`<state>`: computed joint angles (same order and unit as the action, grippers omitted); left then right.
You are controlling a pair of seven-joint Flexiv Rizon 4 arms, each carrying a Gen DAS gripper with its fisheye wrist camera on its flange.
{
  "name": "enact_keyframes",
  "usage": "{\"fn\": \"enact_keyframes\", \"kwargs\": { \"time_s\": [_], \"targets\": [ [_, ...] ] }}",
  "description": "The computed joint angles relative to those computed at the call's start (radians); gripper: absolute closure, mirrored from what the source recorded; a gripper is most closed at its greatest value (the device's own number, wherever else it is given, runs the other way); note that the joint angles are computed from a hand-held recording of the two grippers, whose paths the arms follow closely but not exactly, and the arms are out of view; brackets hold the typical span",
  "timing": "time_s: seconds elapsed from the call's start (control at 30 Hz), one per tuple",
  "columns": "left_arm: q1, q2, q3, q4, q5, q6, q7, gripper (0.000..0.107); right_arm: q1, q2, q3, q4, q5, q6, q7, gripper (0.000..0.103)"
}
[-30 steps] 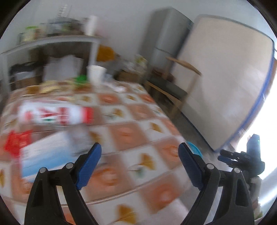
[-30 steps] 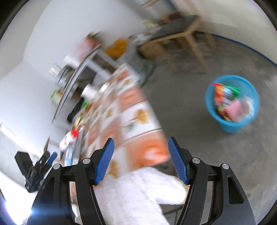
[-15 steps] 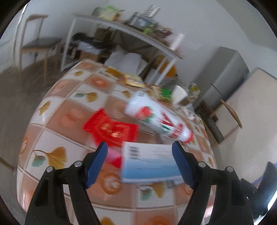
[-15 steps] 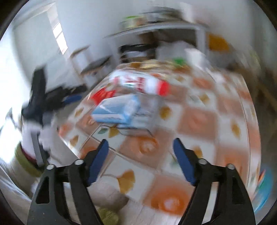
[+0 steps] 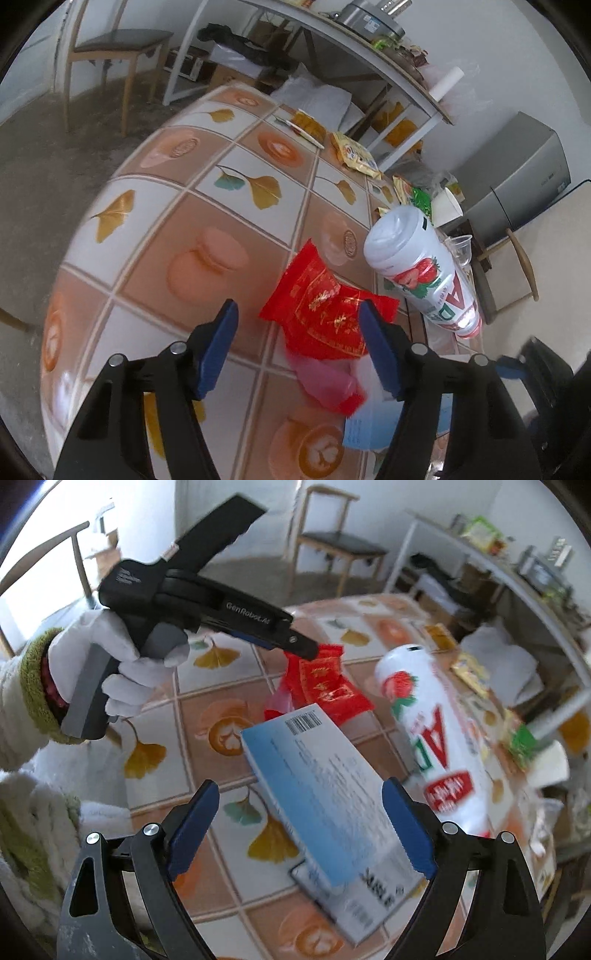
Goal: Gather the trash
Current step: 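Grasp the blue-and-white card with the right gripper while the left grasps the red packet, then lift the card and red packet and carry them toward the blue basket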
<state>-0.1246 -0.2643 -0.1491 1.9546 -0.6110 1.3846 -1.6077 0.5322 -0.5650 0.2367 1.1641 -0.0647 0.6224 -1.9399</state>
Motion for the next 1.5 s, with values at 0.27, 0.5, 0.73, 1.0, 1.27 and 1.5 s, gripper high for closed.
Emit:
{"fn": "enact_keyframes", "kwargs": {
  "time_s": [0.27, 0.5, 0.73, 1.0, 1.27, 1.5],
  "targets": [
    [0.017, -0.032, -0.036, -0.01, -0.074, 0.015, 0.069, 0.055, 0.026, -0.117, -0.01, -0.199, 0.001, -0.198, -0.094, 0.017],
    [0.0, -0.04, 0.005, -0.024, 0.017, 0.004, 0.017, 0.072, 0.043, -0.172, -0.026, -0.294, 0.016, -0.274, -0.108, 0.017],
    [0.023, -0.034, -0.023, -0.003, 0.004, 0.025, 0.031, 0.085, 0.068, -0.21, -0.05, -0.33, -0.01, -0.312, -0.119, 0.017],
    [0.028, -0.019, -0.037, 0.025, -0.038, 0.06, 0.06, 0.091, 0.08, -0.173, -0.056, -0.241, -0.046, -0.242, -0.113, 0.023],
    [0.002, 0.001, 0.011, 0.031, 0.033, 0.068, -0.006, 0.095, 0.074, -0.123, -0.046, -0.156, -0.068, -0.176, -0.083, 0.026],
    [-0.003, 0.037, 0.026, 0.055, 0.08, 0.083, -0.041, 0.096, 0.064, -0.084, -0.041, -0.098, -0.067, -0.092, -0.038, 0.029]
  ]
}}
